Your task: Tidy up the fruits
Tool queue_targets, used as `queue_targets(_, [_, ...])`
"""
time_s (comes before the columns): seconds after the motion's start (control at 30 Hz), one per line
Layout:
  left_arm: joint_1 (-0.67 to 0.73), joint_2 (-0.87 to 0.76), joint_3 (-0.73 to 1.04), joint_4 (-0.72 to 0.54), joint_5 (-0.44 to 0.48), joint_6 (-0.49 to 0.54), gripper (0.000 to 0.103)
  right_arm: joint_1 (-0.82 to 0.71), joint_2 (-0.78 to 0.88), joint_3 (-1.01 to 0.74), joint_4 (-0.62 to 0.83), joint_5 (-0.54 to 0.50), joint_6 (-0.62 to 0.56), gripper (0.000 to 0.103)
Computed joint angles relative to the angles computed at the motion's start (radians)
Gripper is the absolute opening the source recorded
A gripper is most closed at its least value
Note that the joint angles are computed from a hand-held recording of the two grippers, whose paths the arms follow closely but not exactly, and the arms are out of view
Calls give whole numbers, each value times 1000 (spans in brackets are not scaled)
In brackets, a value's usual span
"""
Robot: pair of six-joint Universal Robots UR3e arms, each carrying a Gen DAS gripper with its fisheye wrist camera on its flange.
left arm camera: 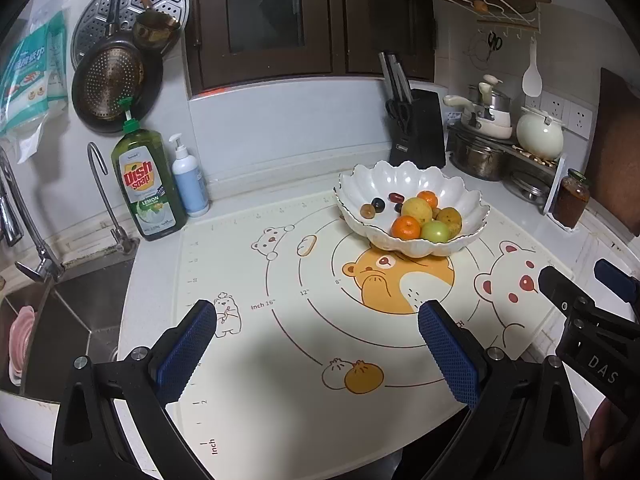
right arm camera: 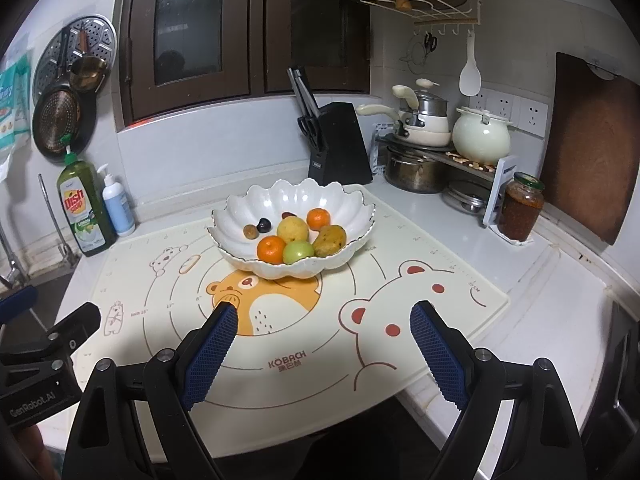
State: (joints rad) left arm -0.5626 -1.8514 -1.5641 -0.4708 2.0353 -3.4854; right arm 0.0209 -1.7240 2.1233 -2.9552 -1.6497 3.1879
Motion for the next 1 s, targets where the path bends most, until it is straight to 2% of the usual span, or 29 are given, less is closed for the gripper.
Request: queue_targets(1.0, [-4, -7, 13, -13, -19, -1, 102, -20, -13, 10, 4, 20, -2, 89])
